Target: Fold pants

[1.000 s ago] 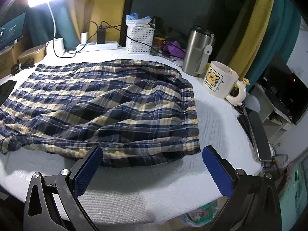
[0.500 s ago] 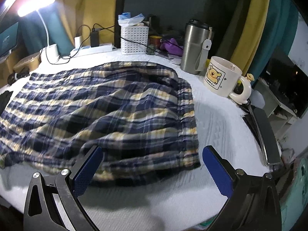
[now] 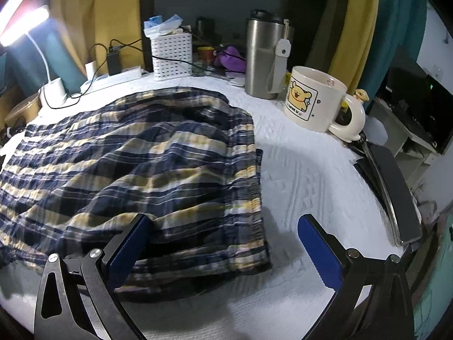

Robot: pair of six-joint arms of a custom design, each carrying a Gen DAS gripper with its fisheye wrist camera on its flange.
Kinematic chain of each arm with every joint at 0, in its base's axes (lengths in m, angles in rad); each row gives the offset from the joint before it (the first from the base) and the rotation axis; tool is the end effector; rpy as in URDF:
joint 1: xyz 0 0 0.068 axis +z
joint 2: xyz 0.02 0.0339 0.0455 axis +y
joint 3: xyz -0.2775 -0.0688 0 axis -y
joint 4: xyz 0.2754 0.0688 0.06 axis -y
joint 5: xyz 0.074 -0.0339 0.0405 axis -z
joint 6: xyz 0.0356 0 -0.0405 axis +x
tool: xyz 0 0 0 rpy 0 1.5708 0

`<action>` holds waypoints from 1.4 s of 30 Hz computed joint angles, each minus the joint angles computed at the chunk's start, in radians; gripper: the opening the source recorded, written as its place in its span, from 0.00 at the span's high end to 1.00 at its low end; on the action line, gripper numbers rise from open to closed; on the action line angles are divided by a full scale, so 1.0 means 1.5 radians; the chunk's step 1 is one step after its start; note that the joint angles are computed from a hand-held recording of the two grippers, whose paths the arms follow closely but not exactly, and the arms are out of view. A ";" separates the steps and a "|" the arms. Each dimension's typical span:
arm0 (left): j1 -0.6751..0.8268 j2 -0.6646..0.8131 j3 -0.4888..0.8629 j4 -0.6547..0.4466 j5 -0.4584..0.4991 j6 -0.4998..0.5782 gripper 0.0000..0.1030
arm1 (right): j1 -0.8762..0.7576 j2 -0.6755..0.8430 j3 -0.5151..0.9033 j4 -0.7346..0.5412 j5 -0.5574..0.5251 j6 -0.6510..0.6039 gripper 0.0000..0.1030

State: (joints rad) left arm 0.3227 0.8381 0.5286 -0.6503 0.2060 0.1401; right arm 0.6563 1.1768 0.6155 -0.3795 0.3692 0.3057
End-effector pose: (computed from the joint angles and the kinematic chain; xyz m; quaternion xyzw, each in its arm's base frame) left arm 0.1706 0.0494 0.2039 -0.0557 0.9475 -0.0268 0.3137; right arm 0.1993 0.1373 0.1873 -0.1070 0.9302 -0.0138 0.3507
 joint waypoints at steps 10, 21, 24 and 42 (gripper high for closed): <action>-0.004 0.115 0.014 0.095 -0.027 0.042 0.89 | -0.031 0.053 0.016 0.031 -0.018 -0.005 0.00; 0.025 0.070 0.000 0.104 -0.066 0.036 1.00 | -0.028 0.110 0.041 0.047 -0.022 -0.007 0.00; 0.047 0.094 0.007 0.098 -0.047 0.048 0.99 | -0.032 0.115 0.042 0.049 -0.027 -0.007 0.00; -0.136 0.088 0.066 0.071 -0.035 -0.060 0.68 | -0.008 0.054 0.077 0.040 -0.010 -0.032 0.16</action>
State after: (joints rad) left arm 0.1185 0.9708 0.6272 -0.5443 0.1535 0.0499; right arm 0.6449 1.2575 0.7312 -0.3201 0.3541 0.2578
